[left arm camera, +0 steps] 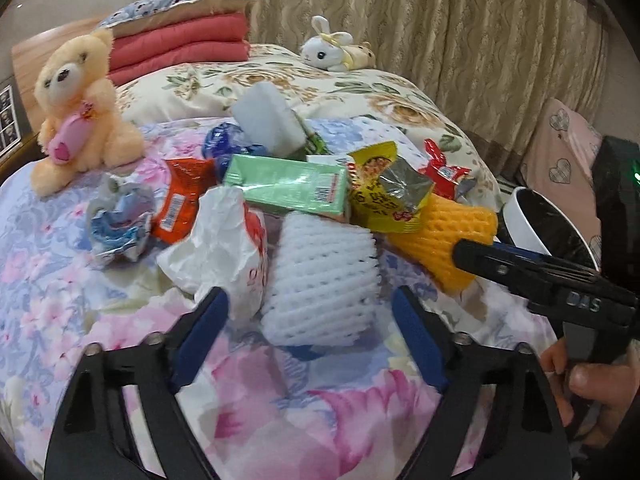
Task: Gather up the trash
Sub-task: 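Grasp the white foam net with the left tool while the right tool grasps the orange foam net, then carry both foam nets over the black bin and open both tools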
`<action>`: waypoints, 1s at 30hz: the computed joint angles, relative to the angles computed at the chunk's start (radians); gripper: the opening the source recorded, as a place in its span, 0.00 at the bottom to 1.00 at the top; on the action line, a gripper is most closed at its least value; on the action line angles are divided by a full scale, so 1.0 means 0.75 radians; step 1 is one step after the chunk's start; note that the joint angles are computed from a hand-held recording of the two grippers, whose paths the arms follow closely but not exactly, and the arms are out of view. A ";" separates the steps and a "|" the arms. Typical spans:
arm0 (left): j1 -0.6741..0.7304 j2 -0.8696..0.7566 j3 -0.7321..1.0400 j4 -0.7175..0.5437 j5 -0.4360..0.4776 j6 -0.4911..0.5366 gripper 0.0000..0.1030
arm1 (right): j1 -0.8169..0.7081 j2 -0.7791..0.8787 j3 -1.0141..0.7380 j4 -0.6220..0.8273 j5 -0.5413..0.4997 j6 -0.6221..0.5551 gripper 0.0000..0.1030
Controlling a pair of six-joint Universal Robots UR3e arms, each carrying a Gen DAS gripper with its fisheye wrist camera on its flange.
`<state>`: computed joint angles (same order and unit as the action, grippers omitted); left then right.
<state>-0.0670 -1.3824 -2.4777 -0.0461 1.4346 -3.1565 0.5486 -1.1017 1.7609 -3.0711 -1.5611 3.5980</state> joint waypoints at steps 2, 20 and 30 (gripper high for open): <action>0.018 -0.008 0.008 -0.032 -0.051 0.017 0.50 | -0.013 0.016 -0.014 0.010 0.041 -0.005 0.64; 0.077 0.408 -0.129 -0.276 -0.280 0.083 0.16 | 0.002 -0.250 0.395 -0.236 0.035 0.131 0.27; -0.110 0.339 -0.049 -0.227 -0.226 0.019 0.16 | 0.001 -0.455 0.616 -0.293 -0.050 0.179 0.27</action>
<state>-0.1494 -1.1282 -2.5144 -0.2165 1.2649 -3.1425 0.5496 -1.4433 2.2230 -3.2906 -1.5985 3.7326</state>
